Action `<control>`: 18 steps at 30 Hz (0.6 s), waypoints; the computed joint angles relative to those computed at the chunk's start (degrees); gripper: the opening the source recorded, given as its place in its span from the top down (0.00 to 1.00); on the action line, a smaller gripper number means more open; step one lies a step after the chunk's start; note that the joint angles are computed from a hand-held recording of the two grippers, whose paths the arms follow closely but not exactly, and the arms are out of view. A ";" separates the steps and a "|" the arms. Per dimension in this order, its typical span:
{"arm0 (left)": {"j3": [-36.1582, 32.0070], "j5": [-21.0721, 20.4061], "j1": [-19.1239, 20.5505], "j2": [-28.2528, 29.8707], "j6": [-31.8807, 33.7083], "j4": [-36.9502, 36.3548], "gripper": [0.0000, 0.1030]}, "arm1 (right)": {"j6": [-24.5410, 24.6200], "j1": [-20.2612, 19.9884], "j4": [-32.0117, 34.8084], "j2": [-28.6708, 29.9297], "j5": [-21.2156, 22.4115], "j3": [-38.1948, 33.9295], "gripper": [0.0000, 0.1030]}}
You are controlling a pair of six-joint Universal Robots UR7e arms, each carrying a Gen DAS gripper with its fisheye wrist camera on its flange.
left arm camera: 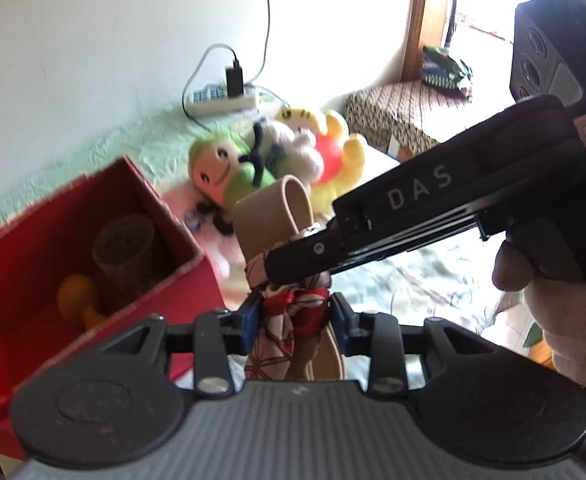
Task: Organize objects
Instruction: 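Lift the slipper and carry it over the red box with the right gripper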
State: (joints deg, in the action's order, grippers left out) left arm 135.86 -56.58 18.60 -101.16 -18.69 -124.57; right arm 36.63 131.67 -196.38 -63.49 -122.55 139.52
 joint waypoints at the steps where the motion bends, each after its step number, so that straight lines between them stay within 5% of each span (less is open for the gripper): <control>1: -0.25 0.79 -0.29 -0.24 0.18 -0.10 0.66 | -1.02 0.11 -0.44 0.13 -0.14 -0.53 0.77; 7: -1.91 5.33 1.08 -0.17 3.20 -2.92 0.66 | -8.30 -0.33 -1.48 0.58 0.80 -3.92 0.77; 18: -5.21 9.83 10.43 -2.54 11.78 -7.75 0.66 | -18.85 -1.46 3.47 8.55 5.06 -17.65 0.77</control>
